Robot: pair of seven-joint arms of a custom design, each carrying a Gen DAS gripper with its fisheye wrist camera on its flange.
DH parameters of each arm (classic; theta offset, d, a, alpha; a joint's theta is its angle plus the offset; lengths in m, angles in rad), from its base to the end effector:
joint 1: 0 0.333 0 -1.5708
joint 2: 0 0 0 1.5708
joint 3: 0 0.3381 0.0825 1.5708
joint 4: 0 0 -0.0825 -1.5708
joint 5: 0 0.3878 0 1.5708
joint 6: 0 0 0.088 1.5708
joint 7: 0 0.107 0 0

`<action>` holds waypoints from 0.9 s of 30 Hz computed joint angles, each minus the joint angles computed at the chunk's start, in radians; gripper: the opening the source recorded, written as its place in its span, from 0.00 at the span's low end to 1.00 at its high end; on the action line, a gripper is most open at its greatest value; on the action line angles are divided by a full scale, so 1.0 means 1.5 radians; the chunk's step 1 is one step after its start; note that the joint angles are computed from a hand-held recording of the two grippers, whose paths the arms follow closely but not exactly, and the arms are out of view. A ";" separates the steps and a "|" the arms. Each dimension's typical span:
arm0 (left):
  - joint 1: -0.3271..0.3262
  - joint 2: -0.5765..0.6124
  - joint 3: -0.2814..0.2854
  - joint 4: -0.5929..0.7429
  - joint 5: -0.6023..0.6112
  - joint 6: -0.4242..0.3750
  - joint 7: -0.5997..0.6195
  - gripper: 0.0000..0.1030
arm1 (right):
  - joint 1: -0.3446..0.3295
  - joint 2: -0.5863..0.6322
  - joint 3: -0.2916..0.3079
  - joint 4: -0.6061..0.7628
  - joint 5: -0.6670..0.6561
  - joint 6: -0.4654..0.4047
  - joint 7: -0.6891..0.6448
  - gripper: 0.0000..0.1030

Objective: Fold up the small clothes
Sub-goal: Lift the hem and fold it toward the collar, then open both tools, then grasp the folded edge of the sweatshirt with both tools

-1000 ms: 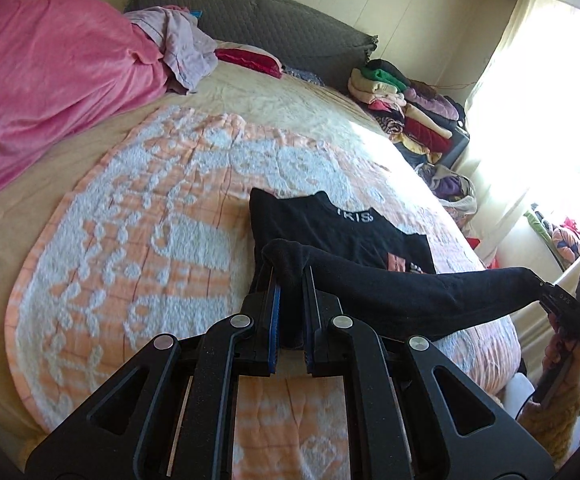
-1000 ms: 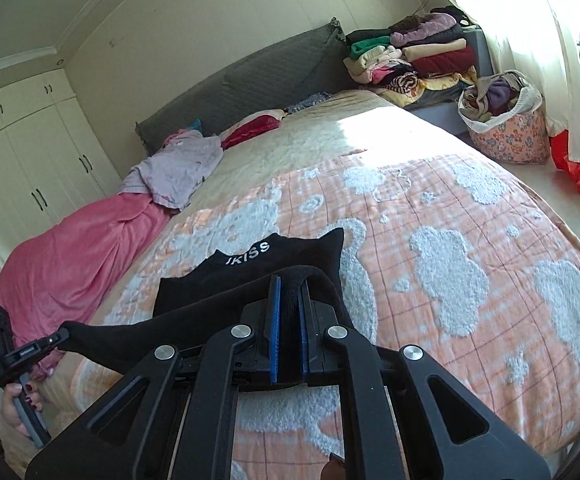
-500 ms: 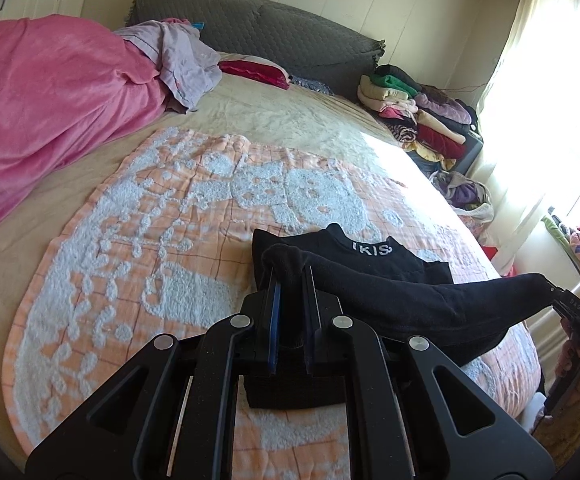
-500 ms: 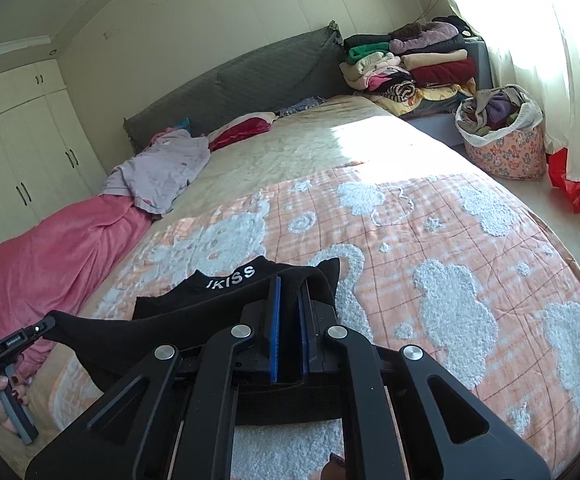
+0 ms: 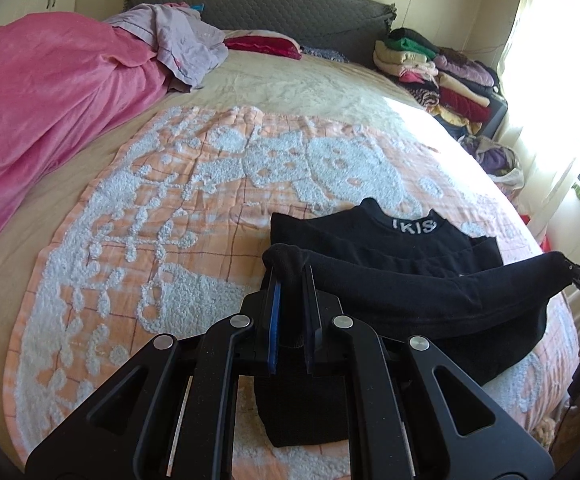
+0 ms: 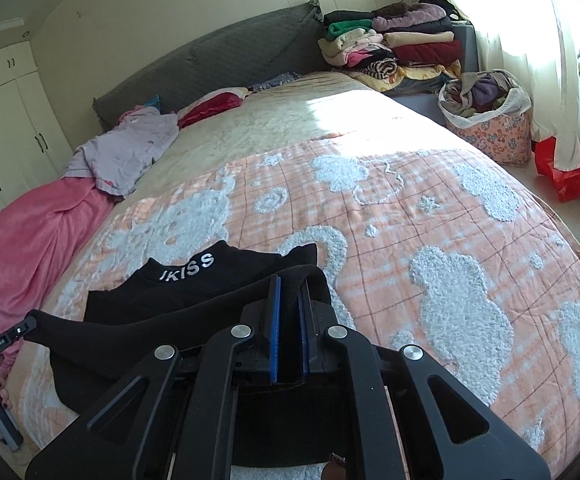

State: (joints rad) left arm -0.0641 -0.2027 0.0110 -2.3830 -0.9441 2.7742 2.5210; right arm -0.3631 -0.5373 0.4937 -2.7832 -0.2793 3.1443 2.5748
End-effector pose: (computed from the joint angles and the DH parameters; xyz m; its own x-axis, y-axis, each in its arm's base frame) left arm 0.5016 0.0090 0.4721 -0.2755 -0.9422 0.1905 -0.7277 0.0749 -0.6818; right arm 0.3914 0.0834 0.4561 -0.3797 -0.8753 -0.2994 -0.5320 0.4714 -0.7033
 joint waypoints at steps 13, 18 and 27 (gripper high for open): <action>0.007 0.017 -0.011 -0.001 0.025 0.021 -0.012 0.45 | -0.039 0.004 0.040 0.016 -0.072 -0.041 0.053 0.54; -0.019 -0.025 0.003 -0.030 -0.028 0.064 0.039 0.47 | -0.028 -0.043 0.048 0.011 -0.116 -0.068 0.062 0.60; -0.071 -0.102 0.030 -0.085 -0.055 0.049 0.092 0.17 | 0.065 -0.040 0.019 0.012 -0.132 -0.067 0.030 0.47</action>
